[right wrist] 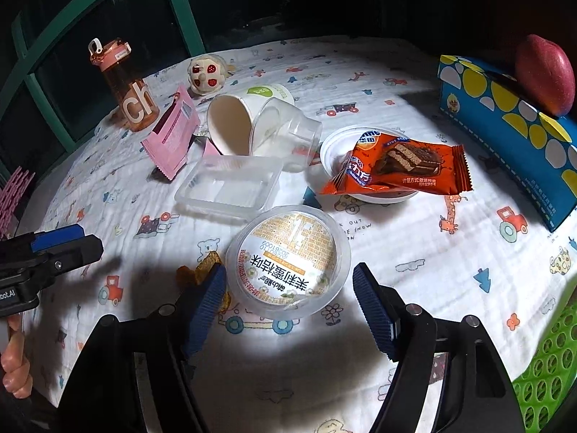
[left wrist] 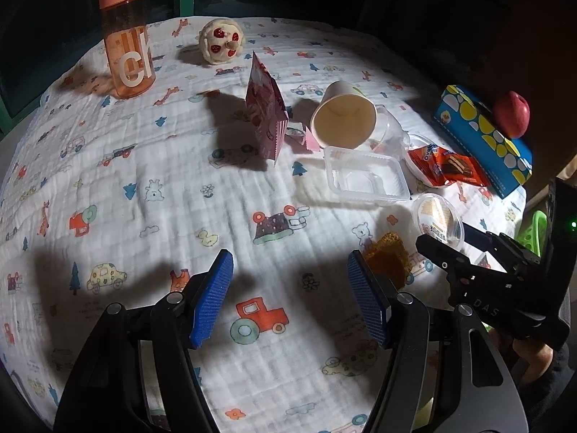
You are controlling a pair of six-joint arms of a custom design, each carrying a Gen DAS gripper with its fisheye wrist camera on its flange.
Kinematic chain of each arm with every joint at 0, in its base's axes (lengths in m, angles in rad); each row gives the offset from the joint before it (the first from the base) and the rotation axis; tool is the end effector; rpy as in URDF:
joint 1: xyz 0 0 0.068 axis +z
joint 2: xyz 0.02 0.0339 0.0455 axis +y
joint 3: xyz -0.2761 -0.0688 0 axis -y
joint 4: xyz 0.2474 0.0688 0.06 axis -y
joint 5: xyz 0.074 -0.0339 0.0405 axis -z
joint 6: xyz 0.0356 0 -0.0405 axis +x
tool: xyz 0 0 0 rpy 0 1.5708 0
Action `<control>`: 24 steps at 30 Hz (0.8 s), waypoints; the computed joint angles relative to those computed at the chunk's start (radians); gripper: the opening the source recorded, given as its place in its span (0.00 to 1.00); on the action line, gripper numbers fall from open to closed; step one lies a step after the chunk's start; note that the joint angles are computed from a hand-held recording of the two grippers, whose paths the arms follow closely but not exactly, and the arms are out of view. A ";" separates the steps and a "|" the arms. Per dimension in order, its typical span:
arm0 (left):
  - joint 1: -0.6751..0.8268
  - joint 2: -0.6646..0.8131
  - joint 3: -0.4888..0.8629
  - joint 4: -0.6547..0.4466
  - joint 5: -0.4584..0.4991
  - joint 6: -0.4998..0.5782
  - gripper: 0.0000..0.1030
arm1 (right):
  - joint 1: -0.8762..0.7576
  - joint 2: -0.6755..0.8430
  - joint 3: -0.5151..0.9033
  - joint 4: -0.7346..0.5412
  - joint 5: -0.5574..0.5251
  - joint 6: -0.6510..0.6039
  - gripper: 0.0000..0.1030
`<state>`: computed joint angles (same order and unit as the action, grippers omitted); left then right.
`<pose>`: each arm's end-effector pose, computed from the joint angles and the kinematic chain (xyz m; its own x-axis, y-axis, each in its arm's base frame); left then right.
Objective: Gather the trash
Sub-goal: 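Grasp the round yogurt cup with the right gripper, then grasp the bread piece with the left gripper while the right gripper carries the cup to the basket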
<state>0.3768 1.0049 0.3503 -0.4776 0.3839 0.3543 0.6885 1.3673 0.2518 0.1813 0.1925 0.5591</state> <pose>0.1446 0.0429 0.1466 -0.8566 0.0070 -0.5159 0.1108 0.9791 -0.1707 0.1523 0.1165 0.1005 -0.8106 0.0072 -0.5855 -0.1249 0.9748 0.1849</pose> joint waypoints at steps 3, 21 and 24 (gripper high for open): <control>-0.014 -0.003 -0.005 0.003 -0.003 -0.009 0.63 | 0.002 0.020 0.011 0.005 0.003 -0.006 0.65; -0.186 -0.059 -0.036 0.008 -0.039 -0.112 0.63 | -0.006 -0.375 -0.057 -0.280 0.063 0.007 0.62; -0.268 -0.070 -0.045 0.023 -0.062 -0.165 0.63 | -0.017 -0.543 -0.064 -0.424 0.078 0.018 0.62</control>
<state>0.1087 0.9348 0.3048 -0.4542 0.3217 0.1897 0.6712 0.8240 0.1880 -0.2429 0.2702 0.5771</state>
